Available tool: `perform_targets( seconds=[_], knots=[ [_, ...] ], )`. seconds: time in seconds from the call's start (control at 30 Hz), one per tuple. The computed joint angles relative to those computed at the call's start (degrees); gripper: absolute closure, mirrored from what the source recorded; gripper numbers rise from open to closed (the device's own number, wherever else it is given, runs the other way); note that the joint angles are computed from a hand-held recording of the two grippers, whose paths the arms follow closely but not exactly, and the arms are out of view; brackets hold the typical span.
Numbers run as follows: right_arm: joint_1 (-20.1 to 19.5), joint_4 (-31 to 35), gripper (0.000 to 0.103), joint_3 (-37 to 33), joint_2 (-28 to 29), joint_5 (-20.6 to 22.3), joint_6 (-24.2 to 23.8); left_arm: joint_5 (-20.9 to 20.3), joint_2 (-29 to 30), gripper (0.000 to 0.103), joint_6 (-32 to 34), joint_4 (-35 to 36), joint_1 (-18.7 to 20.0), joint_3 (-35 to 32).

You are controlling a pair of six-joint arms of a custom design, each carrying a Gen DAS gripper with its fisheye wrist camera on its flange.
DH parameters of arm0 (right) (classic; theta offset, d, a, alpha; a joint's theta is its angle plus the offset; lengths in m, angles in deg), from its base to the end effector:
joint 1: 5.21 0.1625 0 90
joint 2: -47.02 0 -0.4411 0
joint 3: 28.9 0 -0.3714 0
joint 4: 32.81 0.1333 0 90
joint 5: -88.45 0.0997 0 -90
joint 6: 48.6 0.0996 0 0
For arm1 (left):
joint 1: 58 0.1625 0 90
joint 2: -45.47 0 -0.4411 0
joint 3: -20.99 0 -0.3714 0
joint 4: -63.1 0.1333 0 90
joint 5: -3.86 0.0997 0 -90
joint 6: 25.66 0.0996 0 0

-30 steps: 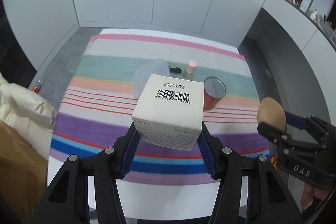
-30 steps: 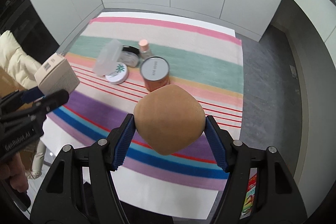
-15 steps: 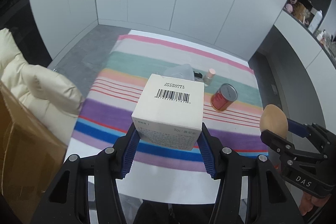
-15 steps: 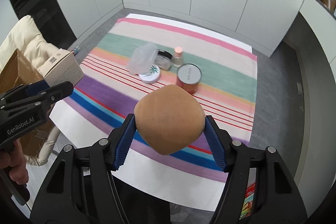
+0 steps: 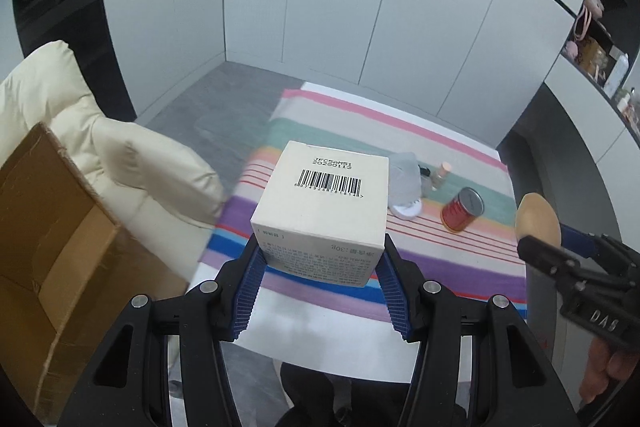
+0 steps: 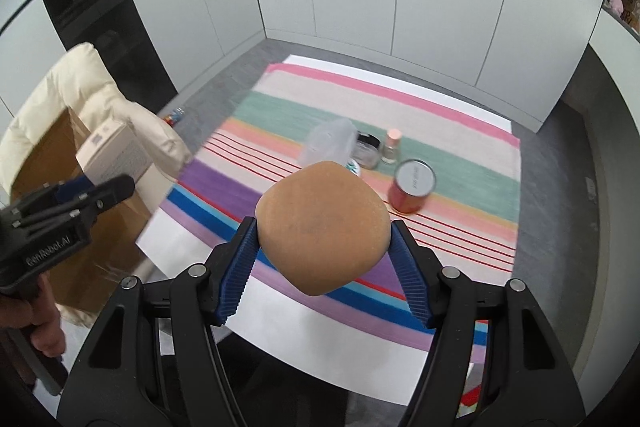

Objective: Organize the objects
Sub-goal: 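Carry the white box with the left tool while the right tool carries the sponge to the cardboard box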

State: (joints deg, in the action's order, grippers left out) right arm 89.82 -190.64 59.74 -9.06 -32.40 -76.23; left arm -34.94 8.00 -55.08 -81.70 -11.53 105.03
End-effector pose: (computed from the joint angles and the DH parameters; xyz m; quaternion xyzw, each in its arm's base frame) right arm 0.1424 -0.6801 0.3164 0.1810 -0.9043 0.2367 0.3058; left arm -0.3382 -0.6622 0.1136 0.0797 0.8965 -0.3082 0.3081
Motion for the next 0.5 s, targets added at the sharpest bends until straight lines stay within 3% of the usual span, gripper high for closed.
perform_targets(
  seconds=[0.13,0.5],
  knots=[
    [1.6,-1.6,0.035,-0.7,1.1,0.1,-3.0,2.9,-1.8,0.047,0.2,-1.2,-0.2,2.2],
    [4.6,0.9,0.035,-3.7,6.0,2.6,-2.7,4.7,-7.7,0.047,-0.9,-5.5,-0.2,9.3]
  ],
)
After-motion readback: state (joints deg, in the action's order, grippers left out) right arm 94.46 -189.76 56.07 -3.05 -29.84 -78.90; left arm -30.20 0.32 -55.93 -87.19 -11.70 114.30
